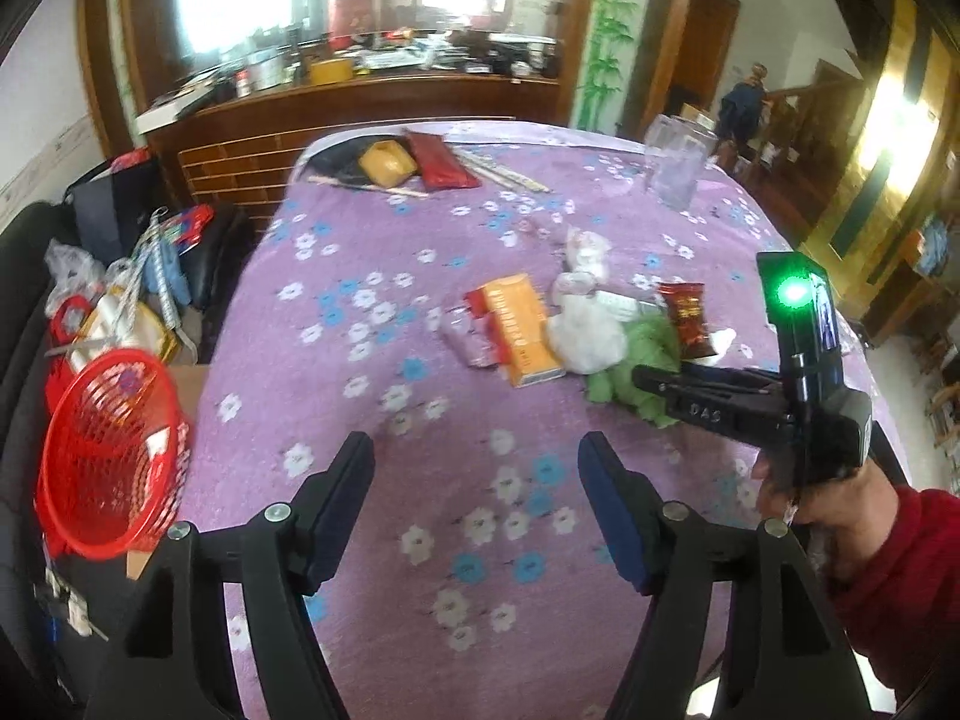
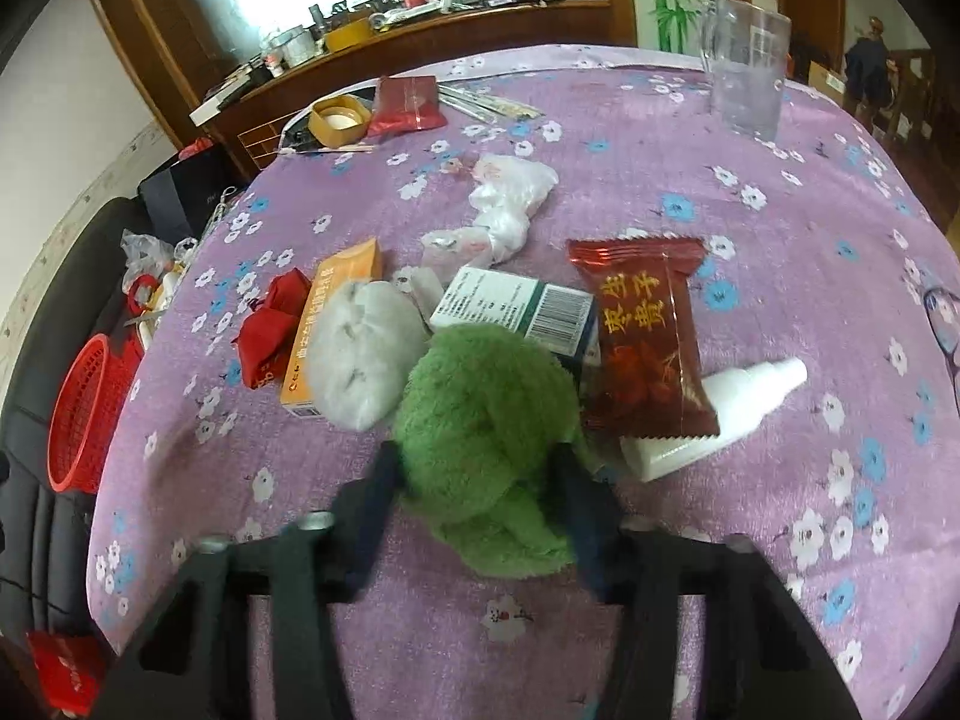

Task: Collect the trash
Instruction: 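Grasp the white cloth ball with the left gripper while the right grasps the green towel, then carry the white cloth and green towel over the red basket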

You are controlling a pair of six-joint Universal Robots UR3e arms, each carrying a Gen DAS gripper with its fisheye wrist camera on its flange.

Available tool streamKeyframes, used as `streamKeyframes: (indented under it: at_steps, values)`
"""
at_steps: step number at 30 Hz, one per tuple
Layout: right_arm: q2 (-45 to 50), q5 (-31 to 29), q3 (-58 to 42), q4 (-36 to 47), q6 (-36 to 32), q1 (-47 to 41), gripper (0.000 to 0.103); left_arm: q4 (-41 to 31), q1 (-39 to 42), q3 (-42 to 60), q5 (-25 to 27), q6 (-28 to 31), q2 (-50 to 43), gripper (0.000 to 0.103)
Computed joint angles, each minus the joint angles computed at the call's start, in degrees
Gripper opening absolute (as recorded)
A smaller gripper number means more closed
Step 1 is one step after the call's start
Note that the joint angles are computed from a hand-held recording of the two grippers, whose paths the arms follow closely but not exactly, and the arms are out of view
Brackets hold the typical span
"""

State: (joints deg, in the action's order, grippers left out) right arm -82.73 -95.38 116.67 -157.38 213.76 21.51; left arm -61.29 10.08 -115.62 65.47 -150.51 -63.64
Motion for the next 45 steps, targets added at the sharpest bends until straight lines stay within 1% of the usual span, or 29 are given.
streamKeyframes:
  at_steps: [2, 4, 7, 10, 12, 17, 20, 22, 25, 26, 28, 29, 32, 33, 34, 39, 43, 45]
  values:
    - [-2.46, 1.62, 2.06, -0.34, -0.15, -0.61, 0.036, 3.32, -4.05, 1.05, 1.34, -2.59, -3.47, 0.070]
    - [-6.32, 2.12, 5.05, -0.59, 0.20, -0.57, 0.035, 6.41, -7.60, 2.56, 2.64, -5.26, -7.58, 0.071]
    - [-12.49, 1.70, 8.61, 0.99, 0.97, 0.48, 0.034, 12.36, -13.25, 5.78, 5.28, -9.67, -15.98, 0.071]
    - [-20.28, 1.24, 12.57, 3.94, 2.28, 1.45, 0.034, 14.78, -16.78, 9.42, 6.89, -12.23, -23.07, 0.070]
    - [-24.96, 1.14, 14.89, 5.83, 3.13, 1.41, 0.034, 17.22, -20.03, 12.48, 9.07, -14.28, -28.84, 0.070]
    - [-38.51, 1.44, 20.40, 13.18, 4.79, -0.50, 0.034, 18.77, -24.93, 18.03, 10.65, -16.26, -38.11, 0.070]
    - [-46.01, 1.40, 21.92, 18.79, 4.72, -2.00, 0.034, 19.80, -27.25, 19.37, 12.04, -16.75, -41.33, 0.070]
    - [-49.66, 1.26, 22.21, 21.90, 4.77, -2.73, 0.034, 21.24, -28.76, 19.54, 13.11, -16.49, -42.91, 0.070]
    - [-52.53, 1.18, 22.19, 24.77, 5.02, -3.02, 0.034, 24.63, -30.89, 20.08, 15.72, -16.90, -45.87, 0.069]
    - [-52.95, 1.13, 22.25, 25.17, 5.26, -2.93, 0.034, 24.93, -31.43, 20.75, 16.41, -17.20, -47.13, 0.067]
    - [-53.05, 0.98, 22.13, 25.45, 5.48, -2.68, 0.034, 24.14, -31.41, 22.18, 15.57, -17.47, -48.86, 0.041]
    - [-52.90, 0.81, 22.06, 25.40, 5.63, -2.40, 0.034, 24.38, -31.30, 22.34, 14.97, -17.69, -49.52, 0.040]
    - [-52.53, 1.18, 22.14, 24.93, 5.56, -2.49, 0.034, 26.81, -31.27, 21.14, 14.93, -17.45, -49.49, 0.031]
    - [-51.79, 0.99, 21.91, 24.40, 5.83, -2.05, 0.034, 27.93, -31.25, 20.04, 15.00, -17.41, -48.85, 0.026]
    - [-50.84, 0.79, 21.72, 23.65, 6.14, -1.56, 0.034, 28.73, -31.16, 19.16, 14.99, -17.57, -48.29, 0.025]
    - [-43.78, -0.52, 19.67, 18.47, 7.65, 1.97, 0.034, 29.61, -26.92, 10.93, 10.87, -16.45, -39.30, 0.024]
    - [-36.02, -0.68, 17.04, 13.25, 8.26, 4.84, 0.035, 27.46, -20.57, 2.45, 6.69, -13.86, -27.73, 0.024]
    - [-32.24, -0.58, 15.34, 11.05, 8.26, 6.11, 0.035, 26.13, -17.55, -0.99, 5.69, -12.18, -22.44, 0.024]
